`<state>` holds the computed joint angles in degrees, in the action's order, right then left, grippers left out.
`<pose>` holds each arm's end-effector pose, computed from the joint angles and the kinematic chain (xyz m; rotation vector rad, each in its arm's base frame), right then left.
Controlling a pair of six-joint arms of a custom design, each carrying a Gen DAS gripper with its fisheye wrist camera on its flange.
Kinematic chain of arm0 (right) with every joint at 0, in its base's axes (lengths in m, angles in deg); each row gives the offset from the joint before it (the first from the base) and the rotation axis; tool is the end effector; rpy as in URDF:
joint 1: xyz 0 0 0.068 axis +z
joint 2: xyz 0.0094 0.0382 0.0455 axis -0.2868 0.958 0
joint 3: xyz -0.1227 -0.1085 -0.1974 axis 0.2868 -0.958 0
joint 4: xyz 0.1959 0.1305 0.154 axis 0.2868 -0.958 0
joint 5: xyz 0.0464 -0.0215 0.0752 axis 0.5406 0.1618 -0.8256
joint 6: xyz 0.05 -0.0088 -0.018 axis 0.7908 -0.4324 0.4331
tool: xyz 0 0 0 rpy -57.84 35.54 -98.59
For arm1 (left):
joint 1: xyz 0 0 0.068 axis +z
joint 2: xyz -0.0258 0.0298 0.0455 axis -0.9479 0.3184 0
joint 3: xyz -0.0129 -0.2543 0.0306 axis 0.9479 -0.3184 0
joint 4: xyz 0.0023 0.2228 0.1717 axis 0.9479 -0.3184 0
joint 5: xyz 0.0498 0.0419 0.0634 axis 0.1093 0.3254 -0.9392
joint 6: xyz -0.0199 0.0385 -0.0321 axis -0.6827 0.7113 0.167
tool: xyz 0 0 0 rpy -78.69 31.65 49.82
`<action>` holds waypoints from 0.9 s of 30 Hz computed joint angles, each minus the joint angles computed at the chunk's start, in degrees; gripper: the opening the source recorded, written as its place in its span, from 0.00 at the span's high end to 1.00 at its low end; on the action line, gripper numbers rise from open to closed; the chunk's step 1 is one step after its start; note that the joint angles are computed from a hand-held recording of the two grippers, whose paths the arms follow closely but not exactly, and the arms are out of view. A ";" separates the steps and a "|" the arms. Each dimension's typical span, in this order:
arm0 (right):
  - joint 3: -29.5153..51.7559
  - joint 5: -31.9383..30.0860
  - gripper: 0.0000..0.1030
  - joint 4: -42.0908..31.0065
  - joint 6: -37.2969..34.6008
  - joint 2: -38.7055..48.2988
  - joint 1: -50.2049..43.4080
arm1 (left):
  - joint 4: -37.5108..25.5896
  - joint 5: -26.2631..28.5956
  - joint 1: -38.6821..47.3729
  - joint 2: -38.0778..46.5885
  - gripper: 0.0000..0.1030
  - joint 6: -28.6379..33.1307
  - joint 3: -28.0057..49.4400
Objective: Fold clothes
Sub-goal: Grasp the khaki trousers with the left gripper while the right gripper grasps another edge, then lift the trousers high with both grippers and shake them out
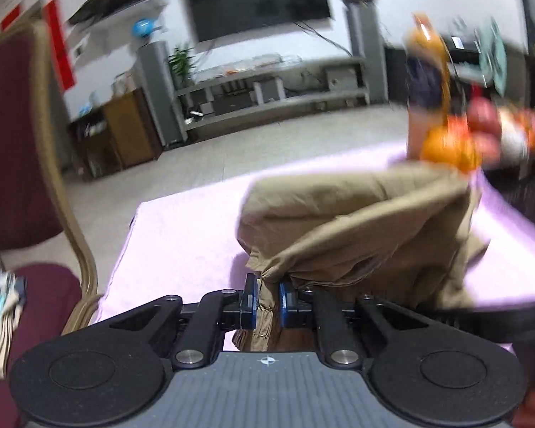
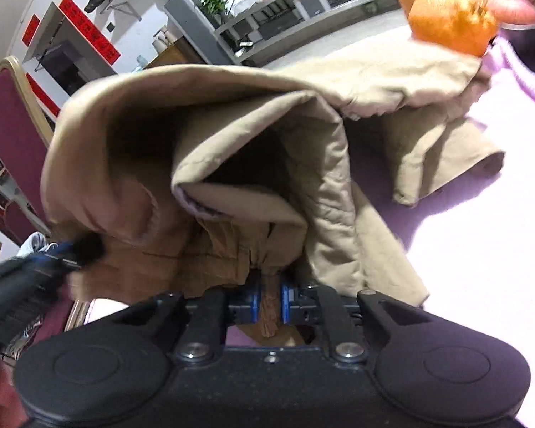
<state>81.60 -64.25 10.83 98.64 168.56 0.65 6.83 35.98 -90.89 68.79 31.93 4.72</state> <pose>0.3504 0.1247 0.0490 -0.0668 2.3754 0.8596 0.2800 -0.0829 0.1734 -0.0240 2.1575 0.2054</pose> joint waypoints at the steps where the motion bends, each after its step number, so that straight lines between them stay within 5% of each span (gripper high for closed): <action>1: -2.57 -1.31 0.90 0.20 0.51 -3.01 -1.04 | -2.84 0.89 0.59 -4.01 0.89 -1.64 -0.53; 3: -7.73 -4.27 0.90 -0.23 1.29 -9.76 -3.52 | -8.82 2.89 1.49 -11.21 0.89 -4.60 -1.56; 5: -14.09 -9.36 0.90 -4.05 0.31 -20.32 -8.44 | -16.33 10.74 4.81 -18.76 0.89 -10.31 -2.24; 8: -19.60 -15.75 0.91 -15.27 -2.36 -37.47 -17.07 | -23.65 24.68 11.77 -28.81 0.89 -18.42 -4.89; 10: -20.90 -19.15 0.90 -24.52 -5.99 -46.75 -23.44 | -26.41 27.16 11.86 -34.69 0.89 -22.10 -8.20; 15: -21.20 -19.12 0.90 -40.81 -17.17 -52.08 -31.82 | -28.33 22.35 2.39 -43.56 0.88 -30.97 -20.39; 20: -22.80 -13.13 0.90 -32.51 -17.37 -36.54 -28.10 | -21.37 17.32 -4.21 -36.75 0.84 -35.35 -26.61; 22: -24.00 -13.03 0.88 -29.93 -18.69 -34.77 -27.90 | -22.26 13.75 -6.78 -36.75 0.74 -34.76 -26.21; 24: -24.42 -15.01 0.81 -29.88 -21.43 -35.10 -28.93 | -23.13 10.23 -9.32 -36.56 0.48 -34.18 -25.76; 25: -25.04 -16.07 0.78 -31.20 -22.69 -36.78 -29.72 | -23.43 8.11 -11.12 -36.38 0.45 -33.81 -25.46; 27: -25.13 -18.78 0.56 -32.84 -24.51 -37.92 -31.83 | -23.22 4.87 -14.36 -34.65 0.35 -32.50 -24.51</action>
<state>56.47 -83.02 -22.01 74.13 130.64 -31.18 -16.39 40.85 -105.25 34.14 -0.57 -19.79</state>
